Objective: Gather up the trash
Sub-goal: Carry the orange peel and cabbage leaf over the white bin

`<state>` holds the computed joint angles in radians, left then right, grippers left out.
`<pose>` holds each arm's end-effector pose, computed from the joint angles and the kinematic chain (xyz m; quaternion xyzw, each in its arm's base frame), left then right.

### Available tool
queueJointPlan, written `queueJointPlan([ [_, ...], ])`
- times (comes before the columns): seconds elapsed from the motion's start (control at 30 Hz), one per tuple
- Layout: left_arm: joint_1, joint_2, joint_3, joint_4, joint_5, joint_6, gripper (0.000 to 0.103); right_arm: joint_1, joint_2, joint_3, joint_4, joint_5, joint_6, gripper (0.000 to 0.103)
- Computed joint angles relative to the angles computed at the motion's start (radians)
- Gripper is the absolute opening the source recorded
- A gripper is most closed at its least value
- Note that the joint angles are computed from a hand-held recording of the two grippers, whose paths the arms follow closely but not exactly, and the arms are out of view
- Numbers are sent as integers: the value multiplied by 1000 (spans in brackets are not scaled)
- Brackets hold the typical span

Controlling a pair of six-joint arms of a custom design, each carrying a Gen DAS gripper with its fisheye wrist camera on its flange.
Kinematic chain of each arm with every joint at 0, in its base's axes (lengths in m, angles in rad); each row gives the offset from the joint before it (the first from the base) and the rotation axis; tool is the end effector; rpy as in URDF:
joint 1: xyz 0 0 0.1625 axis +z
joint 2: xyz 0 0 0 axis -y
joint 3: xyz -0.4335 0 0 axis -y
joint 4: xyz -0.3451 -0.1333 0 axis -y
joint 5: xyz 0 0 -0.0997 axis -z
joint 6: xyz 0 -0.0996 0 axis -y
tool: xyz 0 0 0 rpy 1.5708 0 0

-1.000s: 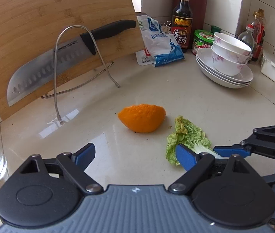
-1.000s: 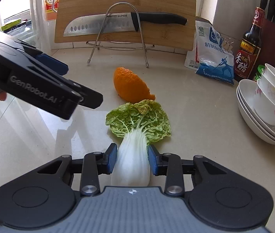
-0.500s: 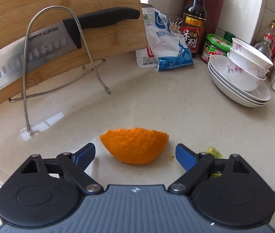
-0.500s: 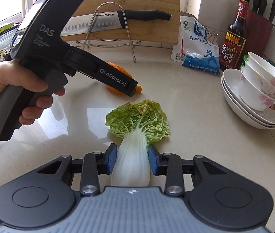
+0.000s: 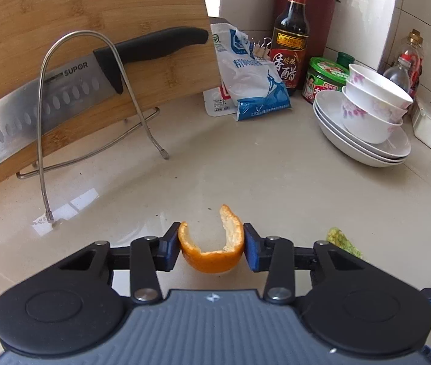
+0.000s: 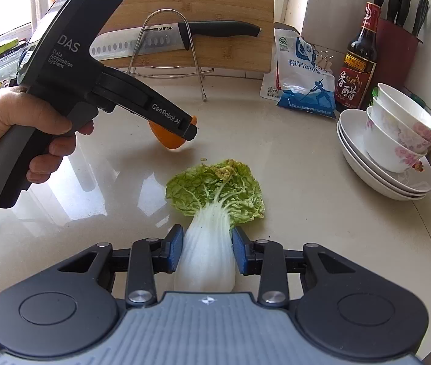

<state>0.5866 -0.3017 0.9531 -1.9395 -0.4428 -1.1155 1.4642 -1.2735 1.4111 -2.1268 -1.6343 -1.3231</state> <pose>-0.5195 -0.6134 0.0133 0.0203 0.8398 -0.3998 0.3667 0.0624 -0.6104 0.4793 0.5533 -0.8061 0.1364 0.1595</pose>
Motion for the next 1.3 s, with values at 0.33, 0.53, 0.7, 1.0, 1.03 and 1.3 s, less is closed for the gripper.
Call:
queueJointPlan([
  [0.33,-40,-35,40,-36,-41,76,39,-5,-34,12,-1,12,-13,40],
  [0.53,-66,-55,62,-26,-68,90,39,-8,-56,22,-4,13,-14,40],
  [0.7,-85,-61,67,-27,-100,116,39,-12,-74,30,-1,11,-15,40],
  [1.0,-123,-51,53,-29,-185,156,38,-46,-131,63,-2,26,-22,40],
  [1.03,-126,-47,48,-28,-195,162,38,-52,-139,67,-2,29,-23,40],
  [1.3,-148,18,-46,-32,-269,260,38,-115,-206,86,-11,47,-15,40],
])
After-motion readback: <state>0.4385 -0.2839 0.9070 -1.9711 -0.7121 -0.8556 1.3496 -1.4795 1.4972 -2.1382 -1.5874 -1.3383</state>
